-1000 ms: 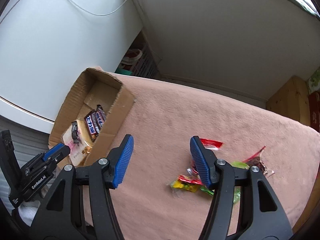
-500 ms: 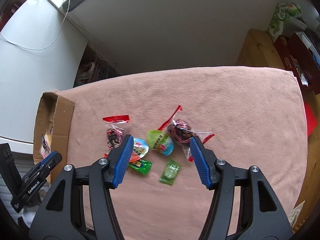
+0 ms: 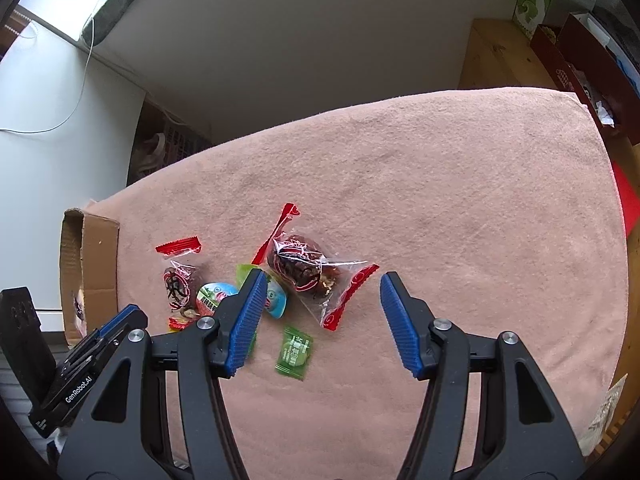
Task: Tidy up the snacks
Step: 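Move both grippers back over the pile of candies, then grasp the red-ended dark candy with the left gripper while the right grasps the bagged dark candy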
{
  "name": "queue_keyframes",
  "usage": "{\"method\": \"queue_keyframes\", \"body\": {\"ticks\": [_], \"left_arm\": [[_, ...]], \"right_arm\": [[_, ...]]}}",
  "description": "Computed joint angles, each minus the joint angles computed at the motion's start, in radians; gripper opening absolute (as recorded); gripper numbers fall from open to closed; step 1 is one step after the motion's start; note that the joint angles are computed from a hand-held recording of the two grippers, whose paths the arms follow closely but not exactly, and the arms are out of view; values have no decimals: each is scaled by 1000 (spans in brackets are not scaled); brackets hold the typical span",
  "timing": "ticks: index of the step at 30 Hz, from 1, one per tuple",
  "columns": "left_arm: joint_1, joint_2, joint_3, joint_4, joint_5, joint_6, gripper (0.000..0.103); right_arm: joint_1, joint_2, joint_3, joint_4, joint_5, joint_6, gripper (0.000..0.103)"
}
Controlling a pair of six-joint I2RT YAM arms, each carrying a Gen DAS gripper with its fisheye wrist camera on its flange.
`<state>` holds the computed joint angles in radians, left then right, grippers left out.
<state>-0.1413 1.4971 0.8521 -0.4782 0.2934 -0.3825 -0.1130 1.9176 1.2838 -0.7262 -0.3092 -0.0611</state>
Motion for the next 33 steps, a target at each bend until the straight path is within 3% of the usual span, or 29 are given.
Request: {"method": "queue_keyframes", "body": {"ticks": [11, 25, 29, 33], "left_arm": [[-45, 139, 80, 28, 0, -34, 31], [-69, 178, 90, 63, -5, -22, 31], [-66, 173, 84, 69, -1, -5, 31], [-88, 178, 87, 83, -26, -6, 29]], "right_arm": [[74, 90, 85, -13, 27, -53, 61], [108, 157, 111, -3, 55, -66, 61], [105, 151, 101, -4, 35, -77, 45], [110, 132, 75, 10, 32, -84, 41]]}}
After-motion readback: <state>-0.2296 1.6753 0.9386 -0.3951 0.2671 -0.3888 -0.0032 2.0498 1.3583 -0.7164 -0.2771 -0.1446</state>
